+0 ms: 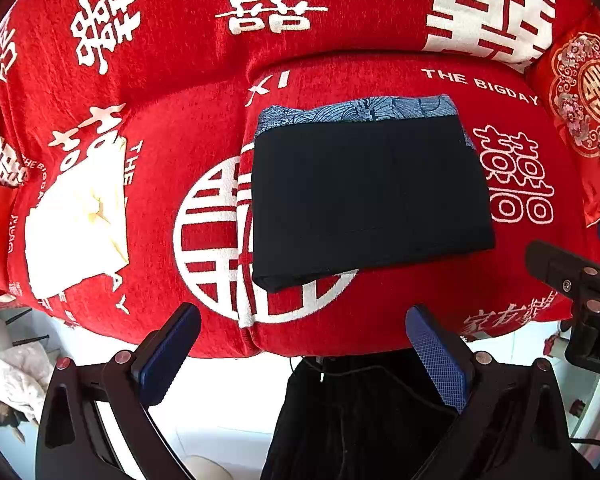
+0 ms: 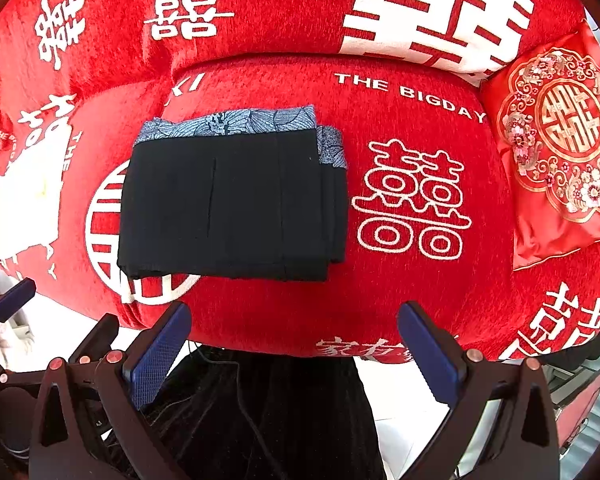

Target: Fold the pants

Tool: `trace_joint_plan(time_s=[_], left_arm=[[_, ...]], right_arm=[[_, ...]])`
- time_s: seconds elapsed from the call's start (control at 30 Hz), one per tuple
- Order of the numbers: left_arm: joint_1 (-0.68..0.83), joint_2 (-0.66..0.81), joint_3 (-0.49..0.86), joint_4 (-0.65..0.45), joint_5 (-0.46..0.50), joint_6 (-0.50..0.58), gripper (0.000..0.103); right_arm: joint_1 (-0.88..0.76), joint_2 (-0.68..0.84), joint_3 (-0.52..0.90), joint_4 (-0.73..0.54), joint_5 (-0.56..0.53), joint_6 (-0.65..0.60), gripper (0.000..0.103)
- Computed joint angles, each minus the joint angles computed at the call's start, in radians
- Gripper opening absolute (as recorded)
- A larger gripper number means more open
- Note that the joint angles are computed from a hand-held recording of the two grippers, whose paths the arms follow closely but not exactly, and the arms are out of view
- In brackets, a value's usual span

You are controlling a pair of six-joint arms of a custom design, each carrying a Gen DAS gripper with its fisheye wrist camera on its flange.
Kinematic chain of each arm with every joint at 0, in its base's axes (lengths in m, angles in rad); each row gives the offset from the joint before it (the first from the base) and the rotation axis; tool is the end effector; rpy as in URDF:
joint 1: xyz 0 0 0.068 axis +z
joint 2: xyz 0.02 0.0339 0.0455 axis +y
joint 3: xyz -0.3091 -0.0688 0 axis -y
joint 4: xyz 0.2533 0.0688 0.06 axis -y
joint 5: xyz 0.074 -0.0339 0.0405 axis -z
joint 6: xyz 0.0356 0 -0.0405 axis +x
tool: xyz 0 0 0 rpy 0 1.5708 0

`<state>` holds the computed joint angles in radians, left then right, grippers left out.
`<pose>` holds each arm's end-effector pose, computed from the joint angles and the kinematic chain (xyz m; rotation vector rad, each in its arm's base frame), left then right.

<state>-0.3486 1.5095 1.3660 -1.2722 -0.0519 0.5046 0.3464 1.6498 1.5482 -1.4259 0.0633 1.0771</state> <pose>0.2612 -0.0930 0.3369 1.2315 2.7241 0.0955 0.2897 0.1022 0.3462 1.0979 2.8641 -0.0302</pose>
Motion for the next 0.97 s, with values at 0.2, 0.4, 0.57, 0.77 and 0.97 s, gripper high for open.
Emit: trace_joint_plan(time_s=[0.2,0.4,0.57,0.77,0.97], left_arm=[[0.003,0.005,0.003,0.0,0.014,-0.011,0.103],[0.002,0.008,0.004,0.0,0.013,-0.014,0.103],[0.008,0.015,0.006,-0.009,0.017,-0.022,0.103],[0.023,0.025,0.014,-0.02,0.047,-0.028,0.103],[0.011,0.015,0.015,-0.009,0.052,-0.008,0.103]], right_arm=[[0.003,0.005,0.006,0.0,-0.001,0.003,0.103],[0.003,0.007,0.005,0.003,-0.001,0.004,0.103],[0.003,0.01,0.007,0.002,-0.002,0.002,0.103],[0.002,0.011,0.002,0.005,-0.004,0.001,0.103],[-0.009,0.006,-0.008,0.01,-0.008,-0.008,0.103]])
